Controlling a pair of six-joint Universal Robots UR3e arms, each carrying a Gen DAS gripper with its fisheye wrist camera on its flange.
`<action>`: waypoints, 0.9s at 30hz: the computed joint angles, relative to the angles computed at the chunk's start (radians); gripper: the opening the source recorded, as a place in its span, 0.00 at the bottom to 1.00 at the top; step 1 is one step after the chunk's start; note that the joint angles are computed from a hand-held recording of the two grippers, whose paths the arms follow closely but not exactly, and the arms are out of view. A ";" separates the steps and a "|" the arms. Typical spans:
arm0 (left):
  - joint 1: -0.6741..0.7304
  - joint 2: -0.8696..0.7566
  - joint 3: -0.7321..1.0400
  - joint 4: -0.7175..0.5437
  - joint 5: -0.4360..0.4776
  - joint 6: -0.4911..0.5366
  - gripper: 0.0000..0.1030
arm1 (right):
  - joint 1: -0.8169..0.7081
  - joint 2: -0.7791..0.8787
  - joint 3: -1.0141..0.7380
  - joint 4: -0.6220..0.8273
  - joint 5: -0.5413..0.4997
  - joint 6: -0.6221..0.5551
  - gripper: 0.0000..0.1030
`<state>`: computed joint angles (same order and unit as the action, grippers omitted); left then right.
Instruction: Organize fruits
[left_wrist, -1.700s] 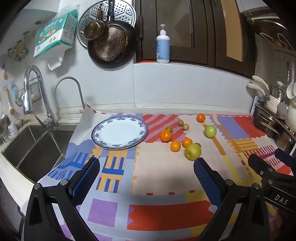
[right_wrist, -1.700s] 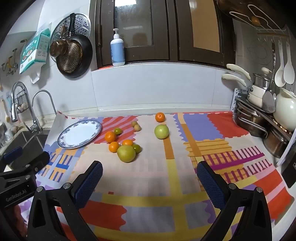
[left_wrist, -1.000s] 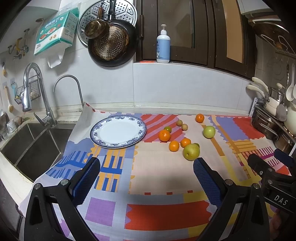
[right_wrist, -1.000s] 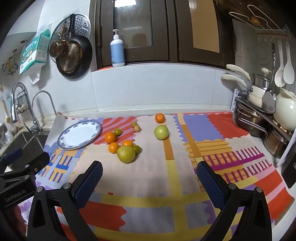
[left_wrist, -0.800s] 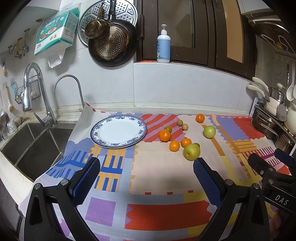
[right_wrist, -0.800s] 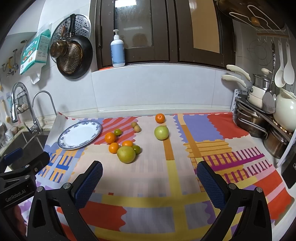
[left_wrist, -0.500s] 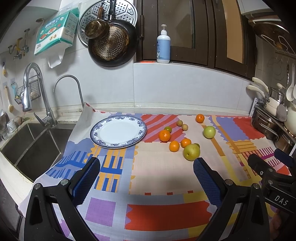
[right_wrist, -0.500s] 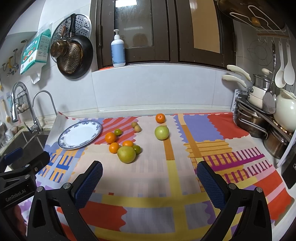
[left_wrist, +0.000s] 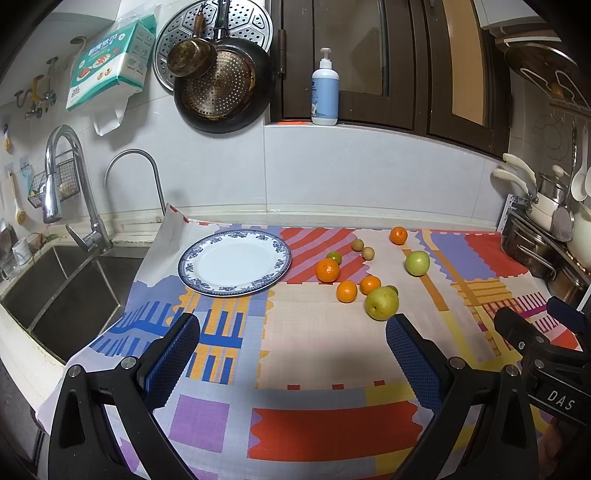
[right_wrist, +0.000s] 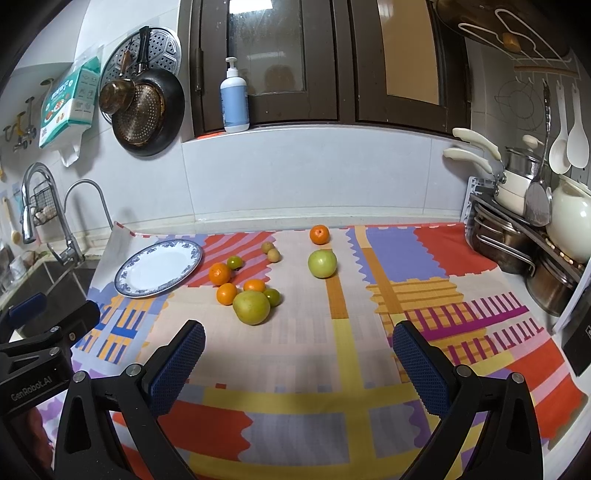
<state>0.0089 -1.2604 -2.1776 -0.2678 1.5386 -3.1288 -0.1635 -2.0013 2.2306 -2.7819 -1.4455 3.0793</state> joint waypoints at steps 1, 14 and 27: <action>-0.001 -0.001 0.000 0.001 0.002 -0.001 1.00 | 0.001 0.001 -0.002 0.001 -0.001 0.000 1.00; -0.001 0.000 -0.001 0.001 0.001 0.000 1.00 | -0.001 0.003 0.001 -0.003 0.001 -0.001 1.00; -0.009 -0.010 0.004 0.004 0.008 -0.005 1.00 | -0.002 0.004 0.002 -0.004 0.001 -0.002 1.00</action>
